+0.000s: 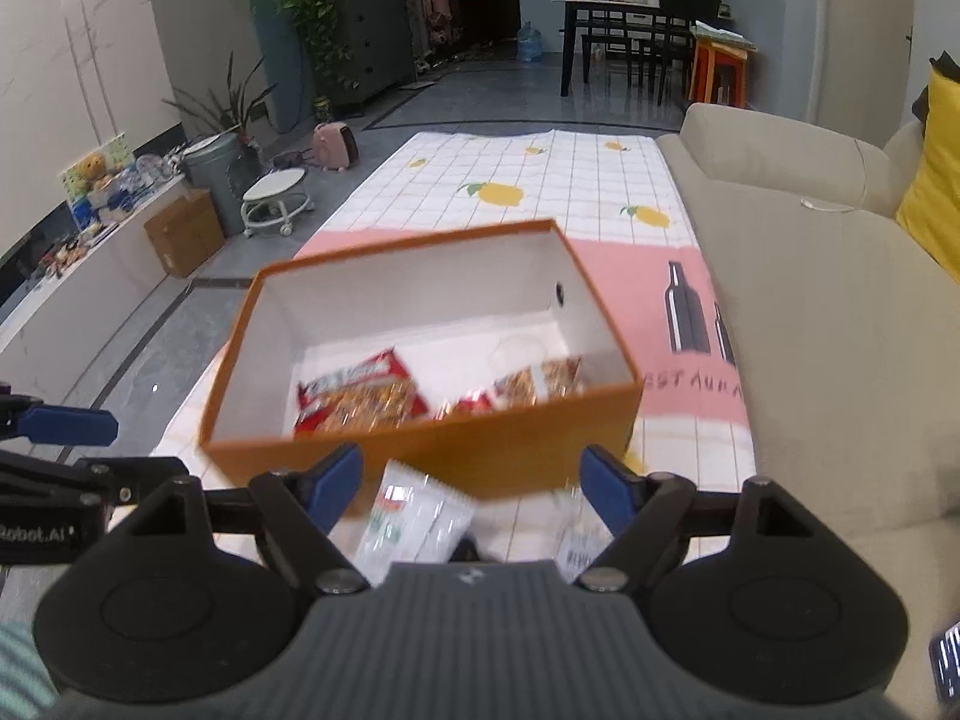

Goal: Organize snacks
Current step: 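Move both grippers back down toward the pastry packet and green sausage stick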

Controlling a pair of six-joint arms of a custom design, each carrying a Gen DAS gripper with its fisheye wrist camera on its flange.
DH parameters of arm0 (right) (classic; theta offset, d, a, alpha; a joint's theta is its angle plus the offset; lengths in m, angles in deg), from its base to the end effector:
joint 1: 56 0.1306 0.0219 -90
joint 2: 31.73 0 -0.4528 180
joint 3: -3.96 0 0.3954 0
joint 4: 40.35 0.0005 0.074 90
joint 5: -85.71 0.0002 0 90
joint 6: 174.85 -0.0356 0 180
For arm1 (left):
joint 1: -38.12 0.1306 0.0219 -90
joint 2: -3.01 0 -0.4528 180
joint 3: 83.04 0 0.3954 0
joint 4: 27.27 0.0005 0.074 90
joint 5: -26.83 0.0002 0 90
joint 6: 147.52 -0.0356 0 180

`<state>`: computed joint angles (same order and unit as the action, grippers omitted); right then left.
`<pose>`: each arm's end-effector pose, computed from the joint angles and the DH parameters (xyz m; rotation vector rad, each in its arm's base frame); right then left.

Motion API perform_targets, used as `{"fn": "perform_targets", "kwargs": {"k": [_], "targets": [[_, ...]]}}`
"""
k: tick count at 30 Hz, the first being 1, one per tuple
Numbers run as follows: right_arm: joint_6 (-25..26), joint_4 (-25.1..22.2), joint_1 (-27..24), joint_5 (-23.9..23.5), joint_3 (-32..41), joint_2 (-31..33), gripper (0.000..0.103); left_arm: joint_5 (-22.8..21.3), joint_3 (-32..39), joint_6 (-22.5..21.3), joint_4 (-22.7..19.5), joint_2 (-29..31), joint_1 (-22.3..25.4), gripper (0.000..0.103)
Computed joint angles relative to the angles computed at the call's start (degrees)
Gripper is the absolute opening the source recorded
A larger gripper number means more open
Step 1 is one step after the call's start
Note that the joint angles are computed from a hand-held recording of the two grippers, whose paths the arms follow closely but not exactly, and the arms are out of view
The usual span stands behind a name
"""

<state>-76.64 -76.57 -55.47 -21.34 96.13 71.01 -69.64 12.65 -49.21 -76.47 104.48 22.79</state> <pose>0.5842 0.0153 0.4208 -0.3190 2.3387 0.2899 0.5487 -0.1468 0.4449 0.1095 2.5191 -0.0234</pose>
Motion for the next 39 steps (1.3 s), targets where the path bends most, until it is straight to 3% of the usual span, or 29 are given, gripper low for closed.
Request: {"fn": "perform_targets", "kwargs": {"k": [9,17,21,29,39], "targets": [[3.09,-4.69,-0.05,-2.08,-8.56,-6.36,0.077,0.38,-7.57,1.12,-3.32,-5.16,-1.13,0.075],[8.92,-9.01,0.15,-1.71,-14.56,-9.4,0.076,0.61,-13.4,0.51,-5.63,-7.46,-1.33,0.075],[11.33,-10.9,0.01,-2.4,-16.35,-9.63,0.07,0.52,-15.49,0.07,-6.79,-8.15,-0.95,0.075],[17.9,-13.67,2.56,-3.29,-18.19,-8.31,0.063,1.78,-18.38,1.14,-6.68,-7.53,-0.05,0.075],[18.82,-12.81,6.82,-3.47,-16.88,-4.24,0.049,3.64,-18.74,6.1,-2.97,-6.72,2.44,0.075]]}}
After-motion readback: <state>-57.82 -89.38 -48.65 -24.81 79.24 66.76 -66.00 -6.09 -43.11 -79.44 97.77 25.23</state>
